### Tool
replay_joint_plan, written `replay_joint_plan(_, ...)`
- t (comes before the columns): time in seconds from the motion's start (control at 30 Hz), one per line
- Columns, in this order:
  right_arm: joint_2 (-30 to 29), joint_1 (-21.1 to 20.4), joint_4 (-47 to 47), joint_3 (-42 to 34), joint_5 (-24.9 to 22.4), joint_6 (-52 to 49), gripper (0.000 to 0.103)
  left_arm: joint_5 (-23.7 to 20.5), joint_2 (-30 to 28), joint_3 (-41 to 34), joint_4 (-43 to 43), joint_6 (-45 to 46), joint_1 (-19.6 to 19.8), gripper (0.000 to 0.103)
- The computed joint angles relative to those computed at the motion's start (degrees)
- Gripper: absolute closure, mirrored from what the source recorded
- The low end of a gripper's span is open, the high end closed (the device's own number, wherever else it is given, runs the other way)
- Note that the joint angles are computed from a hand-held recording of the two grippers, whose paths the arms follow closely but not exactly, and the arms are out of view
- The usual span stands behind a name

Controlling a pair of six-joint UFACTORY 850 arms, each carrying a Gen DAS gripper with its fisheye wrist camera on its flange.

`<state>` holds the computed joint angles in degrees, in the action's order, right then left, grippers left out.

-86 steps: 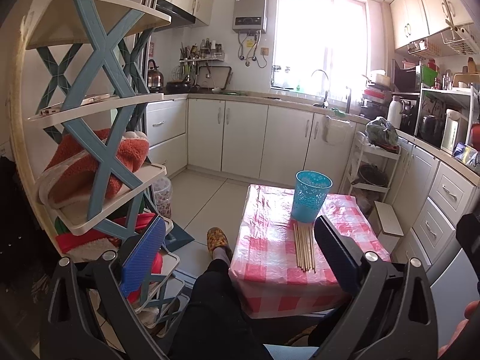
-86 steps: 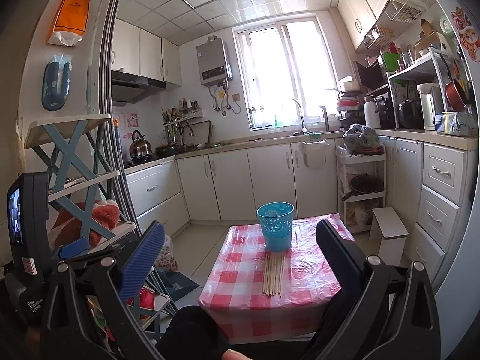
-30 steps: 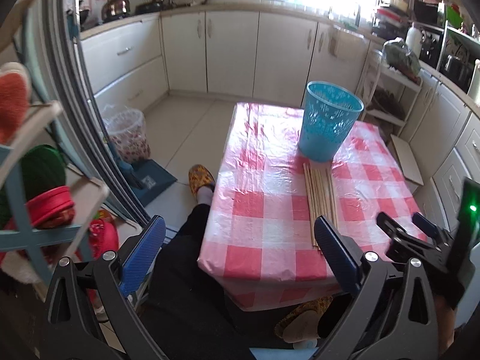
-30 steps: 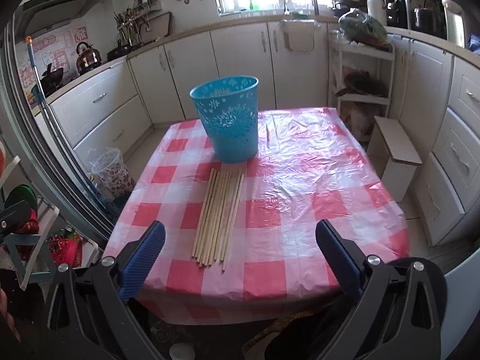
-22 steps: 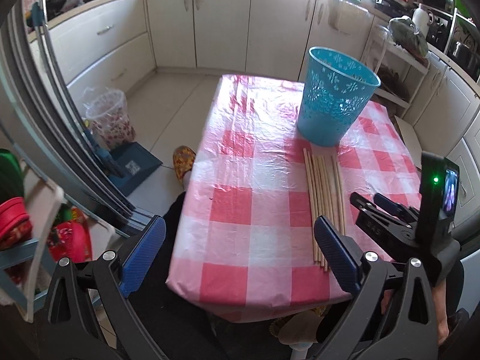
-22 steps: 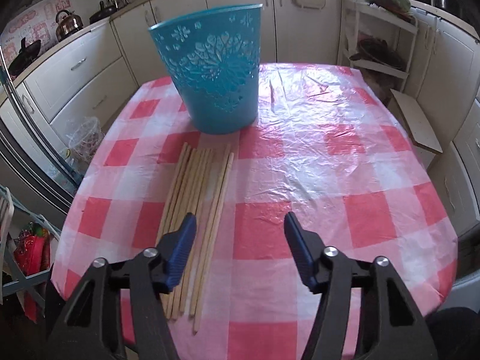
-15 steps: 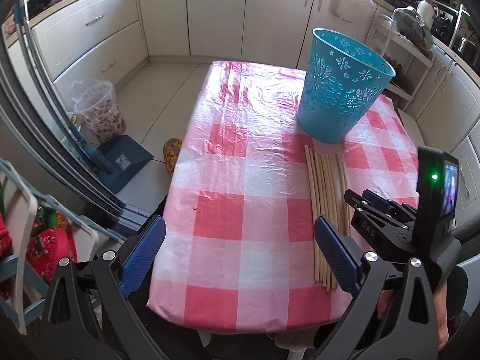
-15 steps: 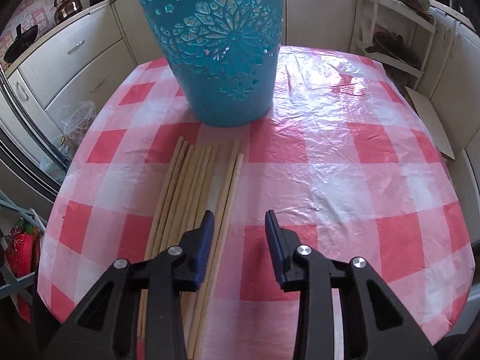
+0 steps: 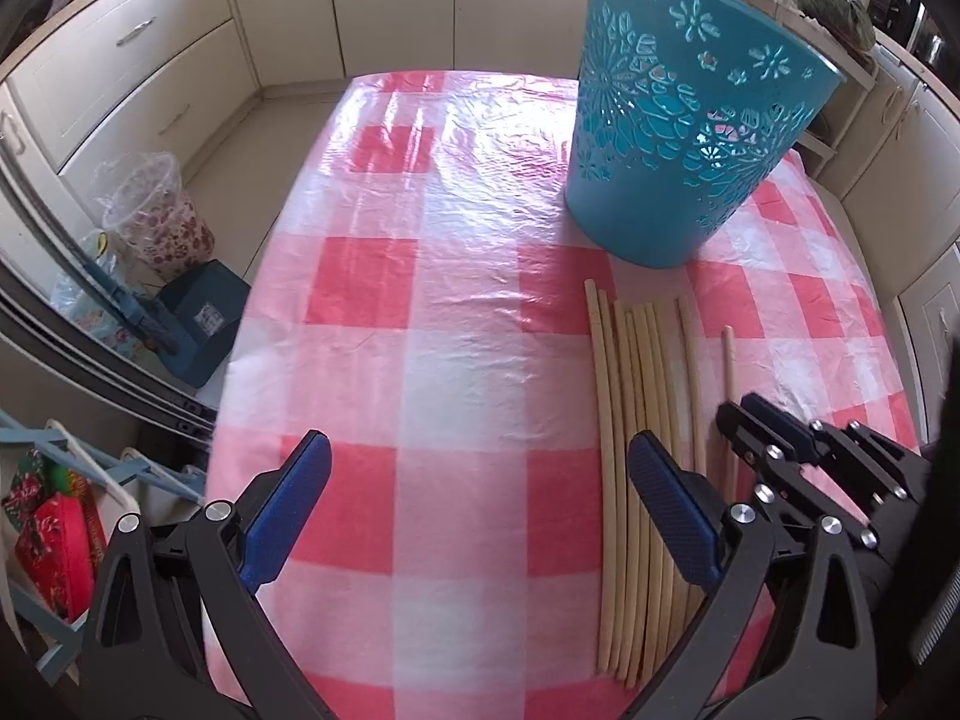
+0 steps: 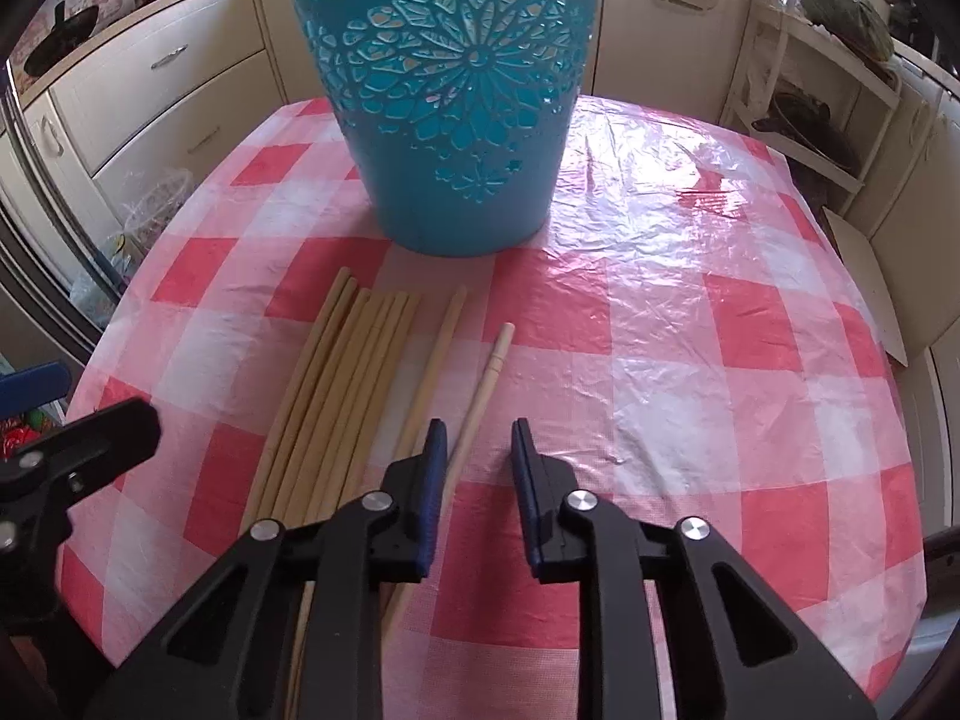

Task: Organize utensils
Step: 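Move both tools down toward the wooden sticks beside the blue basket, then close the left tool on one wooden stick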

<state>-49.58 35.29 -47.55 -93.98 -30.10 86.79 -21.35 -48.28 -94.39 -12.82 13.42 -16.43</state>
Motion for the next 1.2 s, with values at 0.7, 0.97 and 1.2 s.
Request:
replay_joint_plan(0.7, 3.18, -2.57, 0.86, 5.76, 9.58, -1.23, 0.091, -3.74, -8.22, -10.29, 12.34, -11.57, -2.23, 0.017)
replay_joint_plan(0.97, 3.39, -2.56, 0.57, 6.06, 9.76, -1.5, 0.091, -3.4, -7.94, -10.46, 11.09, -7.81, -2.86, 0.046)
replay_joint_plan(1.2, 3.46, -2.69, -0.38, 6.34, 10.53, -0.02, 0.091, -3.89, -7.43, -10.04, 5.95, -1.42, -3.25, 0.082)
